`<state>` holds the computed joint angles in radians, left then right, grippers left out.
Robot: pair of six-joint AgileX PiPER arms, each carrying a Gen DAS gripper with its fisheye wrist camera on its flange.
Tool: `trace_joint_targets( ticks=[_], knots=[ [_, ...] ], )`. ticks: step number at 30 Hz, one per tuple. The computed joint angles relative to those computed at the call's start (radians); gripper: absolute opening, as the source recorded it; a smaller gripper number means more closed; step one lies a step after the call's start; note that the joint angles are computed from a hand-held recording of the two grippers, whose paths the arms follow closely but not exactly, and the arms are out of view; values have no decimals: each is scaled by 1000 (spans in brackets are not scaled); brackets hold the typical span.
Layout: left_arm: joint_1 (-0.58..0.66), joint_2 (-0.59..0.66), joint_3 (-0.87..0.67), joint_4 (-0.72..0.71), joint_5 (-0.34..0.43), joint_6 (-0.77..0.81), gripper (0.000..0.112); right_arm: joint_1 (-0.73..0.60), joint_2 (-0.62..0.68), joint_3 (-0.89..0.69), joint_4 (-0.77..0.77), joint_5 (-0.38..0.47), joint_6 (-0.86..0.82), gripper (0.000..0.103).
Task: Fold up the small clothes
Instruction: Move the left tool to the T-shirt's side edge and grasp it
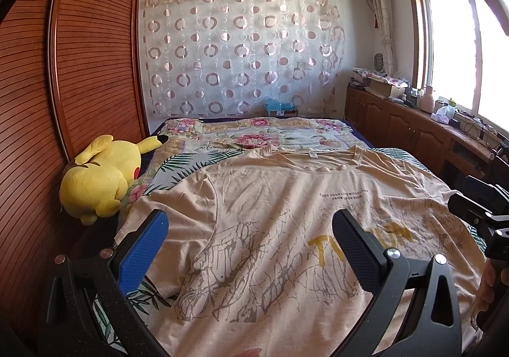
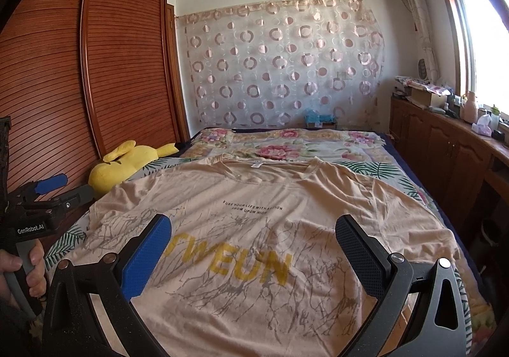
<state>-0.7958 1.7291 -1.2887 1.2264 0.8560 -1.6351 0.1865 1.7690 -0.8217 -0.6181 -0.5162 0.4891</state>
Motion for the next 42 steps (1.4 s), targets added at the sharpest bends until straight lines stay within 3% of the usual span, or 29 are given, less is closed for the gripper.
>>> trace_joint_targets(
  ticks=[5,14,23,31,34,37,42],
  knots=[
    [63,-6,33,-30,-44,29,103,5,43,-74,-112,41,86,103],
    [145,-29,81,-77,-80,95,103,1,105,-206,-451,96,385,103],
    [226,-47,131,-120,-129,152,103,-10,129,-286,-761,98,657,103],
    [360,-86,182,-204,-256,274,103,-7,146,-340,-943,96,811,103],
    [430,-102,198,-273,-341,364,103,-9,149,-352,-994,80,856,103],
    [495,-98,194,-376,-404,482,92,-7,152,-366,-1039,69,894,103],
    [573,-46,146,-578,-423,718,75,-6,156,-384,-1094,53,931,103]
  ],
)
